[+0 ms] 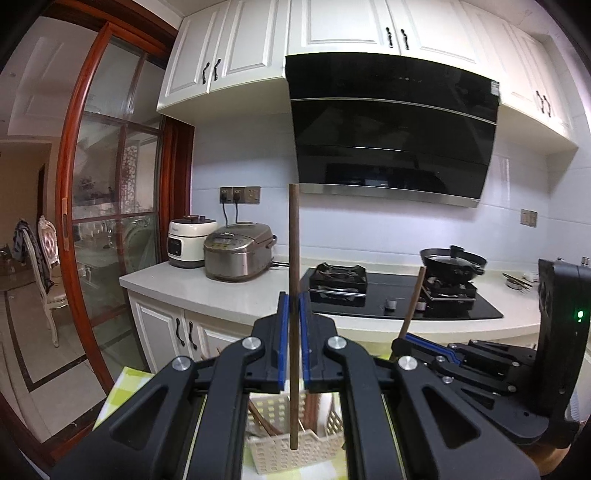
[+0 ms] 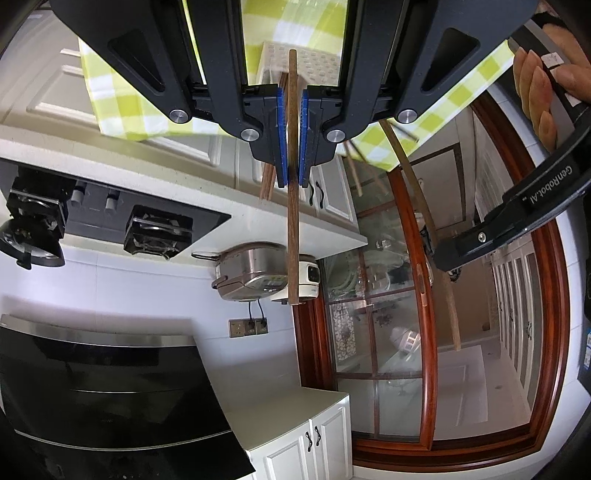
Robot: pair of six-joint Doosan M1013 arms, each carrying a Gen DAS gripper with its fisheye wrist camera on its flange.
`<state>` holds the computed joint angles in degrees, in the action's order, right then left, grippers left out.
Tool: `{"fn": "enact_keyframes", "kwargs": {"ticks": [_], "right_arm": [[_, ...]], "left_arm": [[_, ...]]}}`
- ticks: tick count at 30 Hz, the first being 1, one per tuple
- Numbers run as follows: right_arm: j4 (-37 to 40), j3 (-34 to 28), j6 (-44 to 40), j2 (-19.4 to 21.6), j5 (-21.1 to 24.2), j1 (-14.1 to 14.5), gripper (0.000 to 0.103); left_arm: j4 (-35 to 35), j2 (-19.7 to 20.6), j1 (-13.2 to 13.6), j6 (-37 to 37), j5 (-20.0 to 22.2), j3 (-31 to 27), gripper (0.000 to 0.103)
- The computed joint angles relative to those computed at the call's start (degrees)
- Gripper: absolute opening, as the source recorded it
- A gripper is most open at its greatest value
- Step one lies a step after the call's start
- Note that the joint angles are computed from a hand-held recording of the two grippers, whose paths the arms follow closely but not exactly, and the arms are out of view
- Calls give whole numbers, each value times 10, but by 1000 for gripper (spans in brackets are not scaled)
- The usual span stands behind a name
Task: Organize utensils
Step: 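Lift both chopsticks upright with both tools and carry them over the caddy, then lower both chopsticks into the white caddy and open both tools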
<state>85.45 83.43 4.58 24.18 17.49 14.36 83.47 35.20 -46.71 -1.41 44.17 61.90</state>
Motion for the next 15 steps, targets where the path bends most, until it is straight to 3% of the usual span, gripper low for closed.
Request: {"fn": "enact_keyframes", "kwargs": {"ticks": [7,15], "right_arm": [[-61,-52,65,34,3,5,6],[-202,-90,194,70,31,11,6]], "left_arm": [[-27,27,20,29,9,-47,6],[-115,52,36,103,-2,-69,6]]}}
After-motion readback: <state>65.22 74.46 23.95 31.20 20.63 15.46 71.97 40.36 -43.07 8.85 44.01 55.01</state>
